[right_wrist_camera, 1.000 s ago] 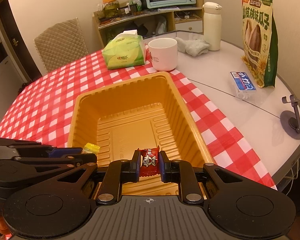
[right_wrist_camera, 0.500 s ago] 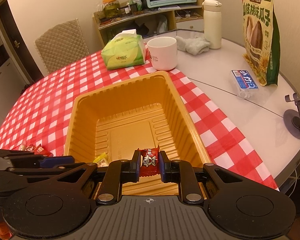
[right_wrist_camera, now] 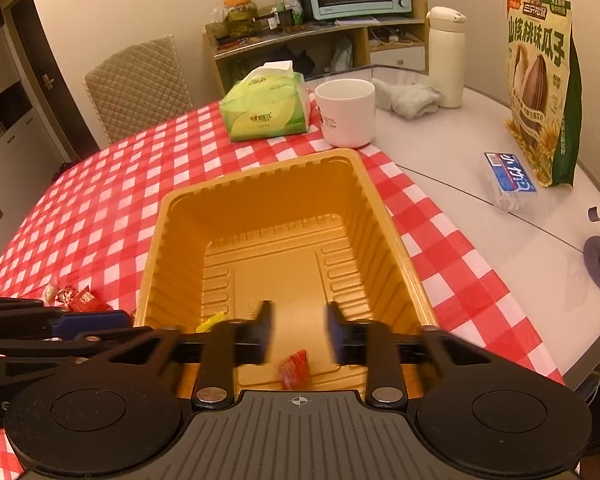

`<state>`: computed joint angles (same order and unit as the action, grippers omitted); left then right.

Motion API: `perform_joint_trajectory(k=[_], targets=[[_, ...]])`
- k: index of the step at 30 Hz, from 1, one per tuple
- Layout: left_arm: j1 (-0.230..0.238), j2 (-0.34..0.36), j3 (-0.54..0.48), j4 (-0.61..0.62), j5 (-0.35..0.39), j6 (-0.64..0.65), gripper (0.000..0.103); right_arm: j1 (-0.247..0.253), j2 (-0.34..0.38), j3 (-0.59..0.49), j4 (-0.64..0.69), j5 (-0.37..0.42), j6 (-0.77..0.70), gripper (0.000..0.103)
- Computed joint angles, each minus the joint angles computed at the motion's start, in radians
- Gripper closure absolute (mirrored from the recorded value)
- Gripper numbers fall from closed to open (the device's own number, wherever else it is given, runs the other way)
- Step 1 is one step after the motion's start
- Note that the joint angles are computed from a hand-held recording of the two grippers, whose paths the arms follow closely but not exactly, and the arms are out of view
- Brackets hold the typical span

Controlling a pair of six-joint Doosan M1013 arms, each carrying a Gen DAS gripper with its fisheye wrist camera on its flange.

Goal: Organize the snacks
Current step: 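Open both tools to drop the candies into the orange tray, then grasp the silver pouch with the right tool while the left tool grasps the red packet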

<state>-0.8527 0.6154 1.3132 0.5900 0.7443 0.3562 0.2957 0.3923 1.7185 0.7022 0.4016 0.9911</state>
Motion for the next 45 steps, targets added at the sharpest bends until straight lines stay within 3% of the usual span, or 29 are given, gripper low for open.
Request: perform_joint_trajectory(k=[6, 21, 30, 36, 45], targets=[[-0.009, -0.035, 0.043, 0.052, 0.012, -0.077, 0.076, 0.005, -0.019, 0.017, 0.039, -0.020, -0.038, 0.049], [-0.042, -0.170, 0.234, 0.139, 0.074, -0.262, 0.076, 0.028, -0.098, 0.096, 0.189, -0.008, -0.164, 0.049], [-0.064, -0.240, 0.340, 0.140, 0.125, -0.345, 0.075, 0.071, -0.142, 0.136, 0.273, 0.024, -0.234, 0.049], [-0.069, -0.273, 0.395, 0.143, 0.138, -0.395, 0.075, 0.112, -0.137, 0.136, 0.272, 0.068, -0.242, 0.049], [-0.067, -0.314, 0.467, 0.130, 0.148, -0.453, 0.075, 0.169, -0.086, 0.105, 0.185, 0.133, -0.140, 0.049]])
